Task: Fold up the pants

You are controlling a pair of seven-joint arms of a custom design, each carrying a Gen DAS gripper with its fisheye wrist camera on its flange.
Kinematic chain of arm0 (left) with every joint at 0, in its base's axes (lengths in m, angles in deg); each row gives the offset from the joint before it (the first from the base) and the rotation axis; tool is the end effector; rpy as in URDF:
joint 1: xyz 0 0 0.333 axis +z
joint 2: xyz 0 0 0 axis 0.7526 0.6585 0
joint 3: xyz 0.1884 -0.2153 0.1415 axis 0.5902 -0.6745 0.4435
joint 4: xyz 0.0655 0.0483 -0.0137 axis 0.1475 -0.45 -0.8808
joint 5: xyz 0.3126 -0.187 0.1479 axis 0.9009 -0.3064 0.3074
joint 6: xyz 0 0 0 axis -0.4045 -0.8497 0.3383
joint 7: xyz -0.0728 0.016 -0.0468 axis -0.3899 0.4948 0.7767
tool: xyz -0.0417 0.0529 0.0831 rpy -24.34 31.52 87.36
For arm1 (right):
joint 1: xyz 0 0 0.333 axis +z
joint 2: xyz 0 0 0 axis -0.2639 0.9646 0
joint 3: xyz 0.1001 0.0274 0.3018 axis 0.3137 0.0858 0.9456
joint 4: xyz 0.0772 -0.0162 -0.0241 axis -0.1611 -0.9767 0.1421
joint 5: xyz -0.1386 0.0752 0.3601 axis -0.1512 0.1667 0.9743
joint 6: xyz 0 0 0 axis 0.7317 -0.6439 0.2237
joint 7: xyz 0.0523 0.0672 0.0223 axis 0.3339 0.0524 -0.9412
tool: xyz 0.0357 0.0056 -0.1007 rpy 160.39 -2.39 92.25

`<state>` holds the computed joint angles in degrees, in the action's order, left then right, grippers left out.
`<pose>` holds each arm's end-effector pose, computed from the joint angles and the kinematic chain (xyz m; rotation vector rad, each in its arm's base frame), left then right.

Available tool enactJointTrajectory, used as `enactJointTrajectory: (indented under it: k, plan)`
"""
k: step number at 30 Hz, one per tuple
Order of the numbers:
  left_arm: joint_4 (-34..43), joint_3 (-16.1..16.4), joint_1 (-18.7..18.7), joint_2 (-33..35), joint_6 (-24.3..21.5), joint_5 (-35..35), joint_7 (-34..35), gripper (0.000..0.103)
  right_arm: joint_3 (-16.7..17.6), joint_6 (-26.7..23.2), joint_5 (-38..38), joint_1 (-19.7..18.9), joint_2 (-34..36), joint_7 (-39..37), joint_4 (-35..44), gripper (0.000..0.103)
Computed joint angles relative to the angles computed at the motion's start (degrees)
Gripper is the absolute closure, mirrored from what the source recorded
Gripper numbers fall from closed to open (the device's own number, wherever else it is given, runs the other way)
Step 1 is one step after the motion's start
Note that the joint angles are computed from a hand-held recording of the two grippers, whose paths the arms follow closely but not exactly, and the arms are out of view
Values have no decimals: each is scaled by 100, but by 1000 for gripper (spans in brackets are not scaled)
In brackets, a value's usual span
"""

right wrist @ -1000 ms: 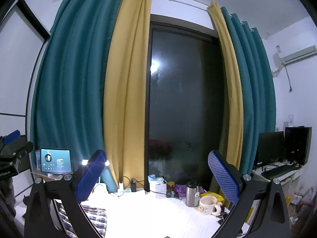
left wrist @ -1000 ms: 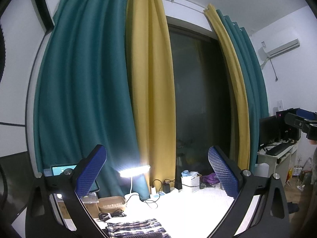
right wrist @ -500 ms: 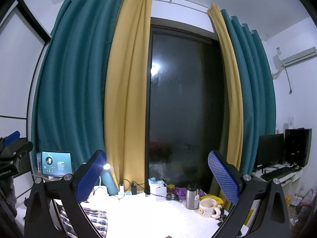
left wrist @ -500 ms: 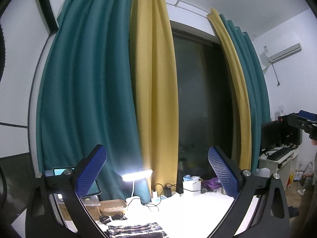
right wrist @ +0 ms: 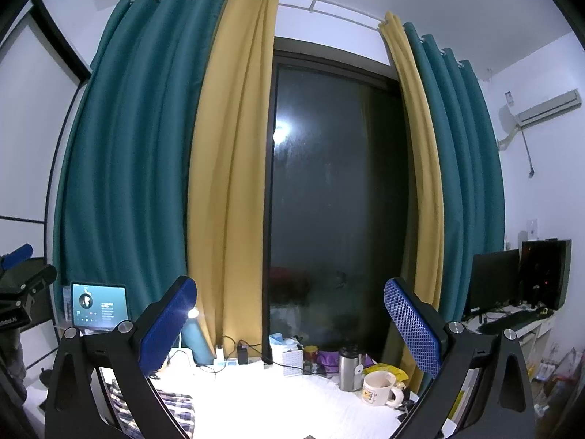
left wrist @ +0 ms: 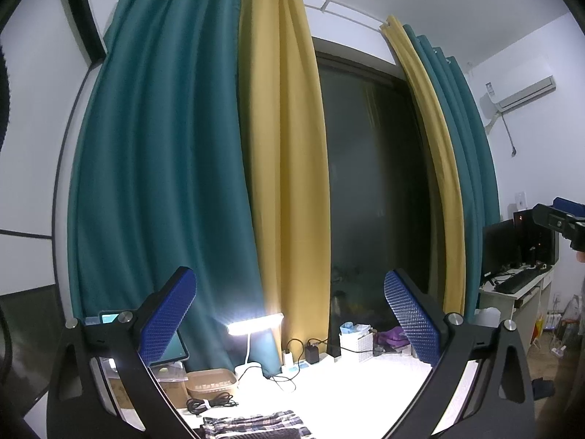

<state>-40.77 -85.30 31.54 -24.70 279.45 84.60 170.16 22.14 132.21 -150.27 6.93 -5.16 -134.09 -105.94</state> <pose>0.7068 -0.2575 0.5833 -0.8722 1.3975 -1.4388 0.6371 0.2406 0.6827 -1.0994 1.3674 -1.3738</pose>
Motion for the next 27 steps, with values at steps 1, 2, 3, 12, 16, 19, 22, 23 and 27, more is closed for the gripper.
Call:
enactJointTrajectory:
  k: [1,2,3,12,16,19,22,23,27]
  plan:
    - [14,27,-20,7,-9,-36,10,1,-2,4,7,-4,-1,-5,1,0]
    - [-12,24,-15,-11,-4,-37,7,1,-4,16,16,-10,2,-12,6,0]
    - [-23,24,-13,-20,-4,-42,5,1,-5,16,16,-9,2,-12,6,0]
    - [-97,69,-54,-84,-44,-96,49,1,-45,160,200,-23,93,-166,104,0]
    - [-99,70,-58,-89,-60,-109,60,1,-73,170,217,-2,101,-179,113,0]
    - [-137,63,-51,-111,-54,-113,57,1,-86,170,208,9,94,-173,105,0]
    - [-171,68,-58,-143,-57,-125,63,1,-87,162,204,11,90,-164,96,0]
    - [-163,67,-56,-136,-60,-123,64,1,-88,178,197,8,87,-150,90,0]
    - [-197,91,-76,-154,-73,-142,88,1,-81,195,237,10,110,-189,125,0]
